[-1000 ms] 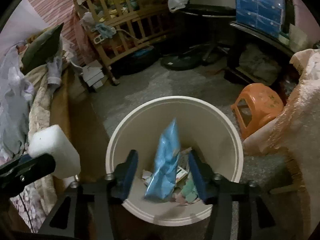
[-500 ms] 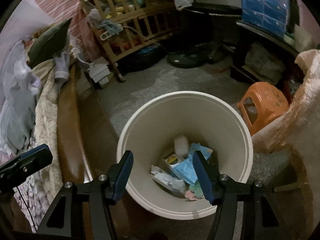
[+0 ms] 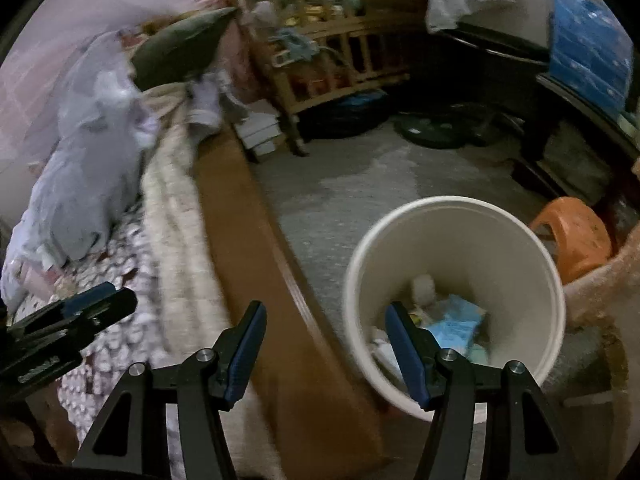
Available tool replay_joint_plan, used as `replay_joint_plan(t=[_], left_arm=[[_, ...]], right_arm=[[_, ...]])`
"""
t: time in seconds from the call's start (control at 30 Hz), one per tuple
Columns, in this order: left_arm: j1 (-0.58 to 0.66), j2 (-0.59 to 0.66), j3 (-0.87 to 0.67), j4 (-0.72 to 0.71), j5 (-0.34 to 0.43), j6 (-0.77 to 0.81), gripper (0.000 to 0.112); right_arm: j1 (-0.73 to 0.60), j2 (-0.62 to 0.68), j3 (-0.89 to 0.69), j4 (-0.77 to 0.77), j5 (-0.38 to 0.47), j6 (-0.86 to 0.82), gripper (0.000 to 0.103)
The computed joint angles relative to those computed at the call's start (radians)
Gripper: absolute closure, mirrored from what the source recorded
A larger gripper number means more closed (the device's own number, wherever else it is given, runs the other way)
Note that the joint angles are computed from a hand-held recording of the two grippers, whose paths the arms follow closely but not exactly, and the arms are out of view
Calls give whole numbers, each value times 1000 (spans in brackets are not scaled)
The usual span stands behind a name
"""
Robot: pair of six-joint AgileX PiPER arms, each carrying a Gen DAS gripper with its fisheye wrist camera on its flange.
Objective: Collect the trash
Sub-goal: 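Move both open tools back toward the green packet on the bed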
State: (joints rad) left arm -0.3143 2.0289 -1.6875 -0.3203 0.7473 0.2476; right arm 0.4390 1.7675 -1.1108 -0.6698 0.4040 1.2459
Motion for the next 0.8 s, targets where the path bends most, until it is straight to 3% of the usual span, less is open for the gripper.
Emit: replay_joint_plan(t=[0.2, 0.47, 0.8], left_arm=[[96, -65, 100, 25, -48, 19, 60], [226, -129, 218, 27, -91, 53, 59], [464, -134, 264, -5, -89, 138, 59]], right_arm=[[90, 76, -128, 39, 49, -58, 43], [204, 245, -389, 181, 135, -258, 42], [283, 485, -768, 380, 267, -505, 41]])
